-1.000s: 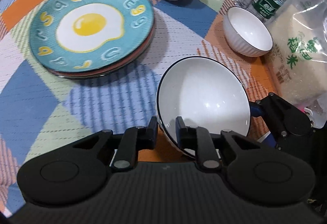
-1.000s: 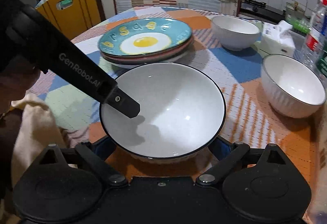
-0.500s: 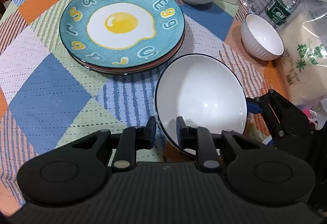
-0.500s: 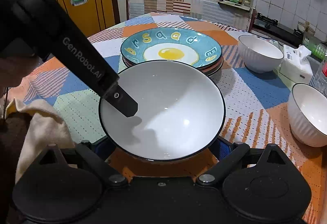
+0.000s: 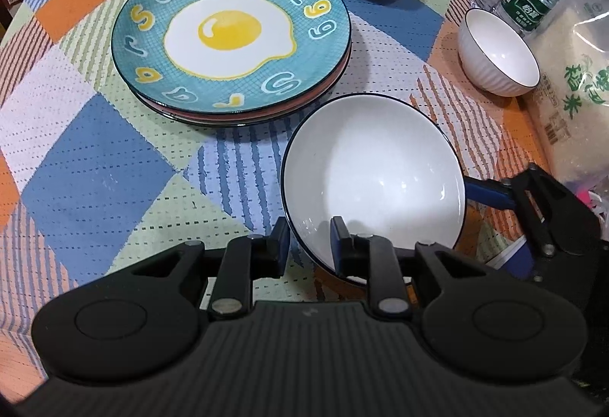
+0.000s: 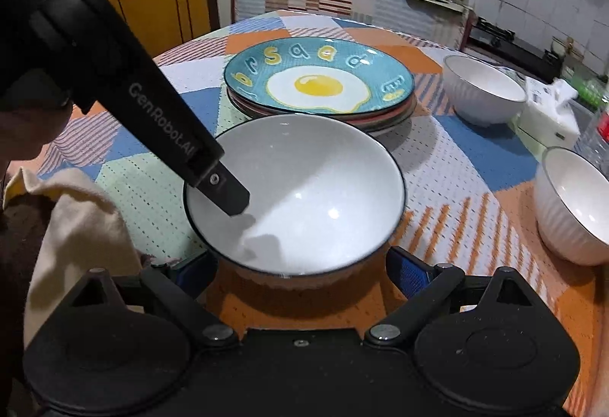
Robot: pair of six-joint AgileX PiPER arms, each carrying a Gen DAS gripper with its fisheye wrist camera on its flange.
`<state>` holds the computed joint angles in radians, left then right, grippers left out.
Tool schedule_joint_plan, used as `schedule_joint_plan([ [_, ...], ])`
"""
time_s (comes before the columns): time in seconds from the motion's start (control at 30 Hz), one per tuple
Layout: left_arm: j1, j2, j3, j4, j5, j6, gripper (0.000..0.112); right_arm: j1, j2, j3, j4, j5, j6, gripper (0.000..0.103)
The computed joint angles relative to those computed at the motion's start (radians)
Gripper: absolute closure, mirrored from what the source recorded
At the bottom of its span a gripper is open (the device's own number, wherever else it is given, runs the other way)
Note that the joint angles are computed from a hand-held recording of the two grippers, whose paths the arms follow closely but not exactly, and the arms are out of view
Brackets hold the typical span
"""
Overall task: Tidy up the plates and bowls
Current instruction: 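Grip the white bowl rim with the left tool while the right tool grips the opposite rim, then set the white bowl beside the plate stack and open both tools, then grip the white bowl by the rice bag with the left tool while the right tool grips its opposite rim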
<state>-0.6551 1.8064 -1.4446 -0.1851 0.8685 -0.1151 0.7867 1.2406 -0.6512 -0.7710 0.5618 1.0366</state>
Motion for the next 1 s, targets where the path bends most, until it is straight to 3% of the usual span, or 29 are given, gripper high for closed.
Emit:
schedule_joint_plan([
  [0.17,0.004,-0.019,-0.017,0.014,0.022,-0.004,0.089,0.055,-0.098,0.017,0.015,0.125,0.019,0.006],
  [0.23,0.013,-0.045,0.001,0.002,-0.003,-0.003,0.086,0.081,-0.157,0.030,0.003,0.186,0.064,0.006],
  [0.43,0.008,-0.126,0.032,0.009,-0.093,-0.005,0.081,0.237,-0.281,0.112,-0.200,0.470,0.482,0.006],
  [0.53,0.006,-0.119,-0.018,-0.039,-0.092,0.034,0.079,0.221,-0.266,0.096,-0.218,0.592,0.591,0.006],
  [0.6,-0.007,-0.102,-0.070,-0.045,-0.082,0.040,0.077,0.147,-0.272,0.085,-0.210,0.580,0.607,0.006],
  [0.77,-0.061,-0.031,-0.226,-0.004,-0.033,-0.001,0.071,-0.052,-0.241,0.042,-0.157,0.439,0.496,0.006],
  [0.93,-0.086,0.111,-0.431,-0.062,0.043,-0.023,0.067,-0.215,-0.156,0.045,-0.173,0.263,0.462,0.006],
  [1.0,-0.083,0.181,-0.524,-0.103,0.084,-0.043,0.067,-0.234,-0.105,0.054,-0.215,0.237,0.517,0.006],
])
